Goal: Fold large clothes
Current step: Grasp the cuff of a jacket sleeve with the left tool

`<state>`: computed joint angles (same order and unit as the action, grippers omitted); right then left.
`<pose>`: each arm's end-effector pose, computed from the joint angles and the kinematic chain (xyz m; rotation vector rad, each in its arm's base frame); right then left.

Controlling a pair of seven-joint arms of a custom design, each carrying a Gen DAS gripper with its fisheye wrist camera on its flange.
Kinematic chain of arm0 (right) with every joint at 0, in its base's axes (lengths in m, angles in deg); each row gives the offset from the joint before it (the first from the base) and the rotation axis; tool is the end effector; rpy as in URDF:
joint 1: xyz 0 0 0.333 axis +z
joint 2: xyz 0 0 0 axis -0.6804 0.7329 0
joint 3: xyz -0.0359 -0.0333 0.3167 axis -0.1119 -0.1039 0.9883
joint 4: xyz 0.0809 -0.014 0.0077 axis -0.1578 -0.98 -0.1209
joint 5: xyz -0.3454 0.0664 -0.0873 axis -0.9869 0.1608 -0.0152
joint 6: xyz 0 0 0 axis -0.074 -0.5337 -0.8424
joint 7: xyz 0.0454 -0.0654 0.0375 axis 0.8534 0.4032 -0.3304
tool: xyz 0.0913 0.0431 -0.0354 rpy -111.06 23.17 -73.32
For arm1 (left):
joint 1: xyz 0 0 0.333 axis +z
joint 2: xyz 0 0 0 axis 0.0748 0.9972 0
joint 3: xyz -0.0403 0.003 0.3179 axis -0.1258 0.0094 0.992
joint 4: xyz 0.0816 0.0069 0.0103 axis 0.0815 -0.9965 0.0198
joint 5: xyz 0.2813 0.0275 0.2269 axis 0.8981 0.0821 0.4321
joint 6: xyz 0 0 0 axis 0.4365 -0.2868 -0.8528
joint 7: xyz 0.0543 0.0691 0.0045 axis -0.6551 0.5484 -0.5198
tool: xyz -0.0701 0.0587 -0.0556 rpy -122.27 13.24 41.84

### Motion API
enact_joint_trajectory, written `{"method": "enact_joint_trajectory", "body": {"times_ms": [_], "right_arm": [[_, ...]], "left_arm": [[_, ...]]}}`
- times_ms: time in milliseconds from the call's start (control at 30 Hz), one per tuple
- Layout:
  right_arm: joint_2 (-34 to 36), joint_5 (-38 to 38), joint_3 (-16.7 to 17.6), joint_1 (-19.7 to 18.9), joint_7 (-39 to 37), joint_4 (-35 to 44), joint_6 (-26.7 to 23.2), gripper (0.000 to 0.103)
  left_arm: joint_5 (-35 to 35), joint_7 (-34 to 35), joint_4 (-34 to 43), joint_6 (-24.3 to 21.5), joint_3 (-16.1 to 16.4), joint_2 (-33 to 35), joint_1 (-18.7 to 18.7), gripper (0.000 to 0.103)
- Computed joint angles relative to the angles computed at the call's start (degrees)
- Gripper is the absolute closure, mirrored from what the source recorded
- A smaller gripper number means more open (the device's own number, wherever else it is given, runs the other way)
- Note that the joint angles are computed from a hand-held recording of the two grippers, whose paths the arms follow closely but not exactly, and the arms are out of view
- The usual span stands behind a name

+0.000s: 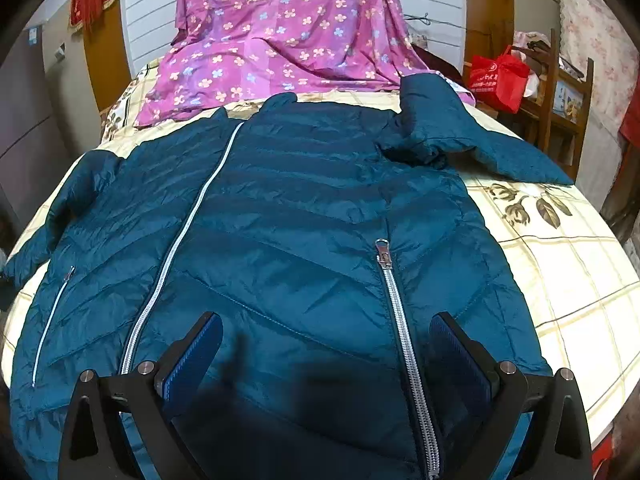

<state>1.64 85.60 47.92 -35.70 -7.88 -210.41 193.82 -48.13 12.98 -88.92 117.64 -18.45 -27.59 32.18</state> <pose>0.5247 0.0045 0.5307 -2.0333 1.3714 -0.5009 0.3378 0.0942 0.4530 -2.4564 0.7330 -0.4177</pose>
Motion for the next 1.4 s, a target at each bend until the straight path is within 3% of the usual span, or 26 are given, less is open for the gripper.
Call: {"method": "enact_joint_trajectory", "body": {"times_ms": [33, 100, 167, 200, 367, 533, 633, 700, 900, 1067, 1167, 1333, 1400], "right_arm": [[0.0, 0.0, 0.0, 0.0, -0.1, 0.0, 0.0, 0.000], [-0.1, 0.2, 0.0, 0.1, -0.4, -0.1, 0.0, 0.000], [-0.2, 0.8, -0.1, 0.2, -0.9, -0.1, -0.2, 0.000], [-0.2, 0.9, -0.1, 0.2, -0.9, -0.1, -0.1, 0.000], [-0.2, 1.7, -0.4, -0.1, -0.9, 0.2, -0.8, 0.000], [-0.4, 1.1, -0.3, -0.3, -0.8, 0.0, -0.1, 0.000], [-0.6, -0.6, -0.3, -0.9, 0.5, -0.2, 0.3, 0.000], [-0.6, -3.0, -0.2, -1.5, 2.6, -0.4, 0.8, 0.000], [-0.8, -4.5, -1.4, -2.6, 4.4, 0.0, 0.2, 0.000], [-1.2, -5.7, -1.9, -3.4, 4.9, -0.1, 0.2, 0.000], [-1.5, -5.5, -2.5, -3.9, 4.5, -0.1, -0.1, 0.000], [-1.2, -7.0, -2.8, -5.0, 5.0, 0.1, -0.4, 0.000], [-1.0, -7.9, -2.8, -5.4, 5.2, 0.1, -0.2, 0.000]], "left_arm": [[0.9, -0.4, -0.1, 1.0, -0.8, -0.5, 0.4, 0.090], [5.2, -3.4, 0.2, 0.7, -5.6, -2.5, 3.7, 0.091], [14.2, -8.0, 2.1, -2.9, -14.0, -5.0, 7.7, 0.091], [16.1, -8.9, 2.6, -3.6, -16.2, -5.7, 8.3, 0.091], [18.9, -13.5, 2.1, 3.8, -12.1, -5.7, 4.1, 0.091], [15.7, -12.0, 4.1, 9.7, -9.3, -3.8, -0.9, 0.092], [11.8, -10.0, 7.4, 13.7, -9.5, -1.6, -3.4, 0.092], [10.2, -9.3, 10.3, 14.4, -11.6, -0.2, -3.4, 0.092], [7.6, -8.5, 23.9, 16.9, -19.2, 10.0, -2.5, 0.092], [17.3, -13.2, 40.3, 13.3, -29.6, 24.1, 0.0, 0.092], [24.7, -16.7, 49.3, 10.1, -32.9, 33.9, -1.9, 0.092], [28.0, -16.4, 61.0, 10.2, -31.8, 47.8, -10.1, 0.092], [27.9, -14.7, 66.3, 8.0, -30.7, 53.0, -14.2, 0.092]]}}
